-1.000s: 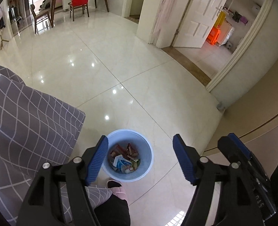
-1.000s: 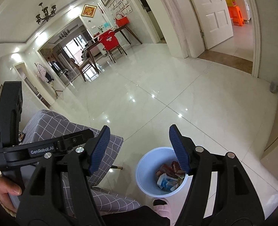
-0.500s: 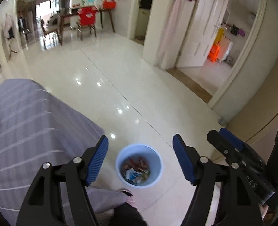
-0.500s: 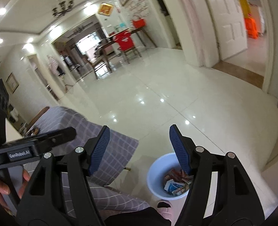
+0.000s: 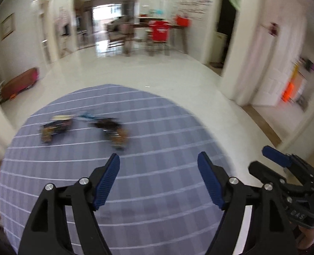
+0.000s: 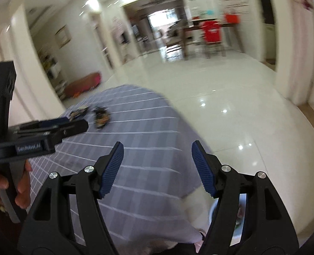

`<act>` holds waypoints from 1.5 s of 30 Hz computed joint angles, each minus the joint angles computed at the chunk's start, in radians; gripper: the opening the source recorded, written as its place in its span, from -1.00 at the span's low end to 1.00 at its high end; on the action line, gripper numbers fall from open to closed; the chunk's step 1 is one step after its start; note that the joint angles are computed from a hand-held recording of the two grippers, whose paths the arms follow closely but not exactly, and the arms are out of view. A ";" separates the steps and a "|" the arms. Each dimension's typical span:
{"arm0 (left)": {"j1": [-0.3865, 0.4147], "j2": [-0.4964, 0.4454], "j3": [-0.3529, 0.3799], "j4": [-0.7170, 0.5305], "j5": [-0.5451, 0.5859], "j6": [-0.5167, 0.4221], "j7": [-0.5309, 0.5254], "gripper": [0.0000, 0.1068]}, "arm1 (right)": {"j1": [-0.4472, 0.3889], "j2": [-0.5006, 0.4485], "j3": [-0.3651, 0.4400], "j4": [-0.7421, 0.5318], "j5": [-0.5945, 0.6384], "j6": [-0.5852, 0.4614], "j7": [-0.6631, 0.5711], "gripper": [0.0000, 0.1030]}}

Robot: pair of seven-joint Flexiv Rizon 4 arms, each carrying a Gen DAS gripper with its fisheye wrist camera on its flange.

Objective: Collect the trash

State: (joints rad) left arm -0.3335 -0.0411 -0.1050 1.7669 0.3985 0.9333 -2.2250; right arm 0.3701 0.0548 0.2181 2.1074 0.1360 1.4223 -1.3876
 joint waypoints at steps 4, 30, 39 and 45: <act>0.066 0.048 0.052 0.073 -0.069 0.018 0.039 0.46 | 0.039 -0.125 0.018 -0.162 -0.048 -0.114 -0.018 0.28; 0.238 -0.122 0.122 0.042 -0.373 0.125 0.133 0.46 | 0.089 -0.487 0.041 -0.574 -0.173 -0.287 -0.041 -0.53; 0.230 -0.228 0.134 -0.049 -0.391 0.110 0.146 0.45 | 0.086 -0.539 0.022 -0.636 -0.193 -0.268 0.038 -0.53; 0.204 -0.281 0.152 -0.142 -0.343 0.034 0.173 0.31 | 0.075 -0.570 0.036 -0.663 -0.185 -0.264 0.050 -0.53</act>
State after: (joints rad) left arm -0.1298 -0.3224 0.0472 1.6248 0.0559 0.9668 -2.0519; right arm 0.4448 -0.5152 0.2543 1.4444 -0.0492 1.1581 -1.3380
